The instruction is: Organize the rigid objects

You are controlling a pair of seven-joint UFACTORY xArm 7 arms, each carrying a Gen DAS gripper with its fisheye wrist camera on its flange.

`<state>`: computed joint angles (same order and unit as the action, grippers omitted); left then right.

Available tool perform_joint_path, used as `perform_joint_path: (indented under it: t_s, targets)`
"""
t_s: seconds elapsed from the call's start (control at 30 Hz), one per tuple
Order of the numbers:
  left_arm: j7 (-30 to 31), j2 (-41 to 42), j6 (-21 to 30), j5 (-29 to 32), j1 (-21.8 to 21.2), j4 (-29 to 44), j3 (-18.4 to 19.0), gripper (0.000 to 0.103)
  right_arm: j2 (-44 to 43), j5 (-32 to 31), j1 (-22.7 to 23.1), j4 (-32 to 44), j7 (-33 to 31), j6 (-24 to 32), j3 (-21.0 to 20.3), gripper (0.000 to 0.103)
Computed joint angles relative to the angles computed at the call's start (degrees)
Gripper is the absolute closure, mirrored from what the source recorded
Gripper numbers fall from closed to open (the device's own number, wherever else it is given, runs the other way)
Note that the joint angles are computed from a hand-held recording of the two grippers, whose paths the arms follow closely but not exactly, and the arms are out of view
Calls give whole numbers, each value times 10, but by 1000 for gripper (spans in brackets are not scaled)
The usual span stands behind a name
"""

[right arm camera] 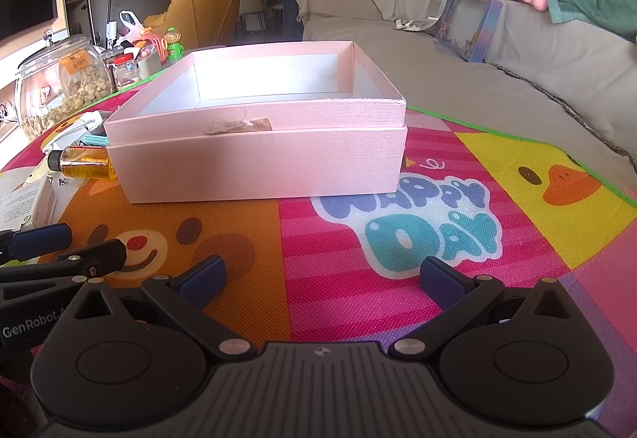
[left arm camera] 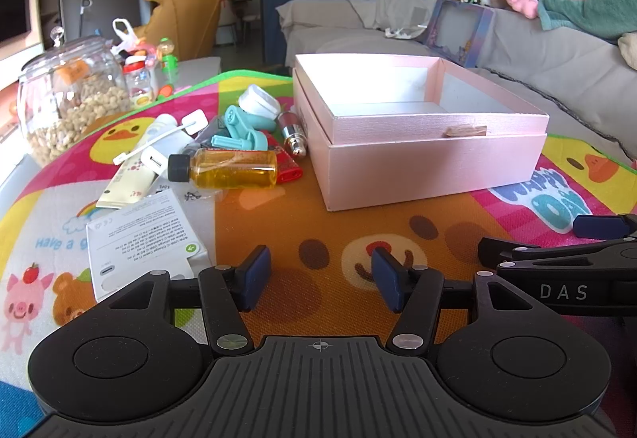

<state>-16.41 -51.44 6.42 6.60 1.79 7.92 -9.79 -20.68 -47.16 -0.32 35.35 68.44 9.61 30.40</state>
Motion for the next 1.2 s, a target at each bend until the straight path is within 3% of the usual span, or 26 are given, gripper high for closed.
perform_joint_path:
  t_s: [1.2]
  targets:
    - [-6, 3, 0, 6, 3, 3, -5, 41, 7, -20, 8, 4, 16, 3, -9, 0]
